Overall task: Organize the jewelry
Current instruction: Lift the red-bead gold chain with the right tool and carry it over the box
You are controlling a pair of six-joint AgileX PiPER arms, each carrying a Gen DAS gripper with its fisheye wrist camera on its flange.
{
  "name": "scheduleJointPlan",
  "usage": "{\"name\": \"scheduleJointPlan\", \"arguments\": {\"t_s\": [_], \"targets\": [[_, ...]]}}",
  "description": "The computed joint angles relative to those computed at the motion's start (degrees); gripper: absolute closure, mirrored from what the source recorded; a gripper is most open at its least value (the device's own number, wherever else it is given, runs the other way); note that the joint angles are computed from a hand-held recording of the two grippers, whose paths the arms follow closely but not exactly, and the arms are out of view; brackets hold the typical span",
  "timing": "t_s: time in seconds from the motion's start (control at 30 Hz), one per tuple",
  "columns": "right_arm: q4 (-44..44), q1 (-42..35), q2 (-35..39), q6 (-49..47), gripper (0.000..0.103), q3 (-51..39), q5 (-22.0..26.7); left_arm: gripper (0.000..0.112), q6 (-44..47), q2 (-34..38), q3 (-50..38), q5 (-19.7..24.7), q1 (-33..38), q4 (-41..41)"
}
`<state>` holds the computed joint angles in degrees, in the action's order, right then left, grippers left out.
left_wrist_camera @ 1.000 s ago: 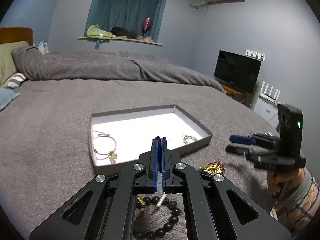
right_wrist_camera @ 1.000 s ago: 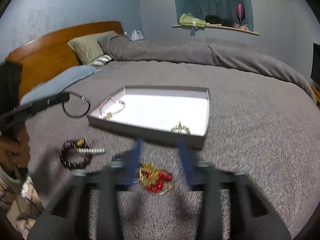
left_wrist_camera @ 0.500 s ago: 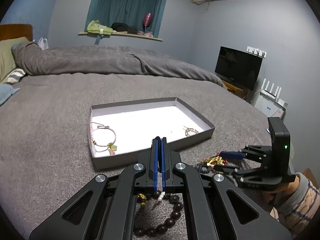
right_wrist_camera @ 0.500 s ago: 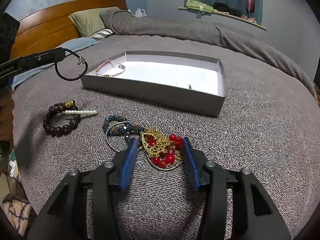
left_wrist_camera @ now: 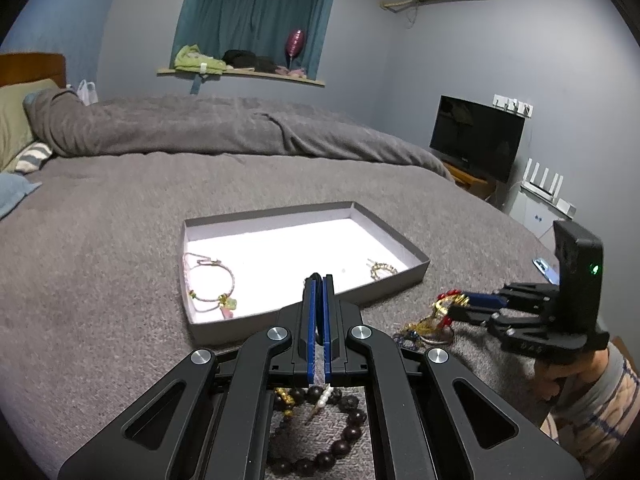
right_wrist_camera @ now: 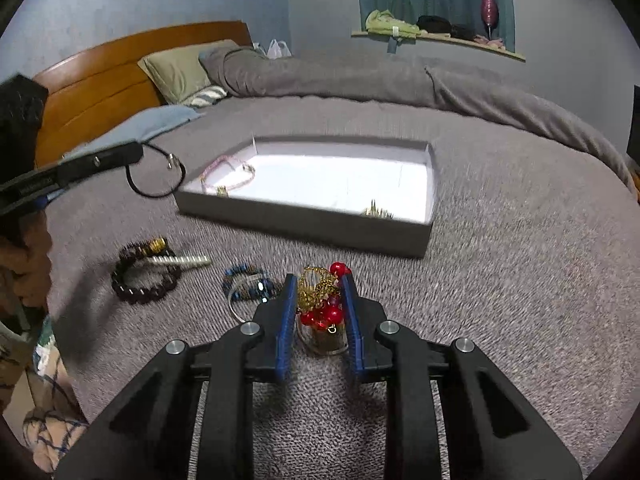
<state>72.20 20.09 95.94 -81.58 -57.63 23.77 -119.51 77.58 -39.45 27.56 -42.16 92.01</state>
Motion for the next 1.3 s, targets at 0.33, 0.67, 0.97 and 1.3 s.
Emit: {"name": "scheduleJointPlan", "arguments": {"t_s": [0.33, 0.67, 0.97, 1.3], "targets": [[-2.05, -2.32, -2.45, 4.68, 0.081, -7.37, 6.46, 0.109, 5.77, -0.41, -3.52, -1.15, 1.90, -2.35], [-6.97, -1.65, 3.98, 13.14, 0.081, -19.88, 10.18, 0.109, 12.73, 3.91, -9.81, -6.36, 7.10, -5.47], [-13.94, 1.96, 12.02, 23.11, 0.081, -30.62, 10.31, 0.109, 13.38, 10.84, -13.23, -11.52, 12.47, -6.50], [-23.51, 5.68, 20.49, 33.48, 0.081, -37.74, 10.05, 0.109, 11.23, 17.35, -14.71, -17.61, 17.85, -5.44]]}}
